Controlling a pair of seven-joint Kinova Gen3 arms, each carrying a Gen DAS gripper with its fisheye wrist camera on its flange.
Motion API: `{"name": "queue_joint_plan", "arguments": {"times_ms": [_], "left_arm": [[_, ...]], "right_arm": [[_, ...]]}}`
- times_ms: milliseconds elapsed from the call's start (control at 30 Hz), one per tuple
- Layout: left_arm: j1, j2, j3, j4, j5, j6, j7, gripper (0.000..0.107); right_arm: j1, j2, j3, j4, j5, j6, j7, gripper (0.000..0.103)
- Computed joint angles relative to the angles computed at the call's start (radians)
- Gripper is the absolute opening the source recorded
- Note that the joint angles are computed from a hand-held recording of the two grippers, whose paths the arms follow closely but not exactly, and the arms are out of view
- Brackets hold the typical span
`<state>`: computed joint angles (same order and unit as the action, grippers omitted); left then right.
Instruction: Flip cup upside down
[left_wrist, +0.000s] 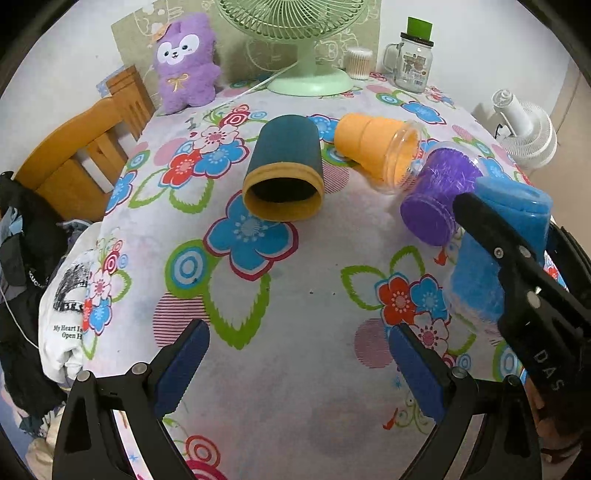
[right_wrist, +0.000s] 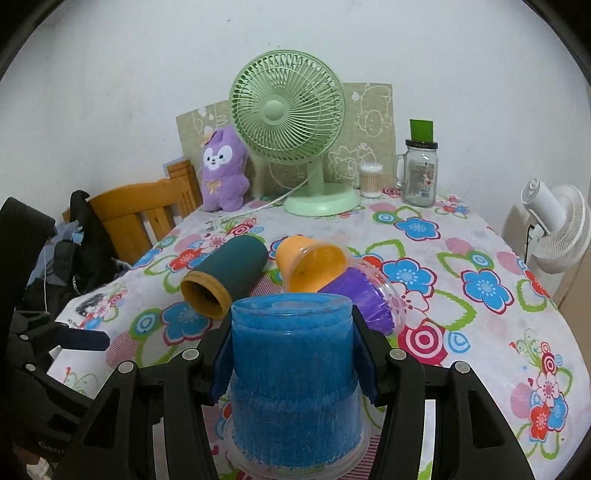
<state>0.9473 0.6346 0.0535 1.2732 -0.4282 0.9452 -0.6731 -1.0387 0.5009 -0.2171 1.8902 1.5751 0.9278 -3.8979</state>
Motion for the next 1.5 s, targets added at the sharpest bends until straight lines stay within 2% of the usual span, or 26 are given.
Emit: {"name": "queue_joint_plan", "arguments": {"times_ms": [133,267,400,467,500,533,600,700,967,1067,1300,1500], "left_arm": [[0.002,0.014,-0.003,-0.004,-0.011,0.006,-0.015,0.099],[-0.010,0.015,0.000,0.003,0.000,-0.002,-0.025,0.099],[-0.011,0.020,-0.002,-0.003,0.004,0.012,-0.031,0.099],[-0.017,0.023,0.004,-0.007,0.011,0.019,-0.045,0.099],[-0.018,0.023,0.005,-0.007,0.013,0.020,-0.049,0.099],[-0.019,0.023,0.007,-0.009,0.016,0.024,-0.055,0.099],[-0.021,0.024,0.011,-0.016,0.025,0.033,-0.065,0.099],[-0.024,0.025,0.015,-0.028,0.038,0.054,-0.076,0.099],[-0.046,-0.001,0.041,-0.079,0.098,0.131,-0.118,0.099],[-0.050,-0.019,0.048,-0.112,0.114,0.172,-0.134,0.099],[-0.059,-0.066,0.060,-0.198,0.140,0.258,-0.171,0.099],[-0.014,-0.107,0.048,-0.242,0.086,0.295,-0.166,0.101]], "right_arm": [[-0.011,0.041,0.013,-0.047,-0.055,0.019,0.086,0.058],[-0.007,0.038,0.030,-0.040,-0.062,-0.024,0.060,0.058],[-0.014,0.044,0.041,-0.065,-0.127,-0.016,0.095,0.060],[-0.015,0.044,0.047,-0.072,-0.153,-0.026,0.110,0.064],[-0.010,0.043,0.048,-0.078,-0.175,-0.039,0.123,0.069],[-0.006,0.041,0.050,-0.083,-0.198,-0.053,0.134,0.080],[0.002,0.036,0.048,-0.094,-0.252,-0.070,0.157,0.089],[-0.018,0.023,0.072,-0.094,-0.293,-0.085,0.168,0.095],[-0.028,-0.046,0.083,-0.136,-0.454,-0.059,0.321,0.096],[-0.021,-0.086,0.079,-0.165,-0.526,-0.035,0.387,0.096],[-0.024,-0.156,0.060,-0.276,-0.660,0.097,0.524,0.096],[-0.044,-0.196,0.038,-0.361,-0.705,0.227,0.584,0.096]]}}
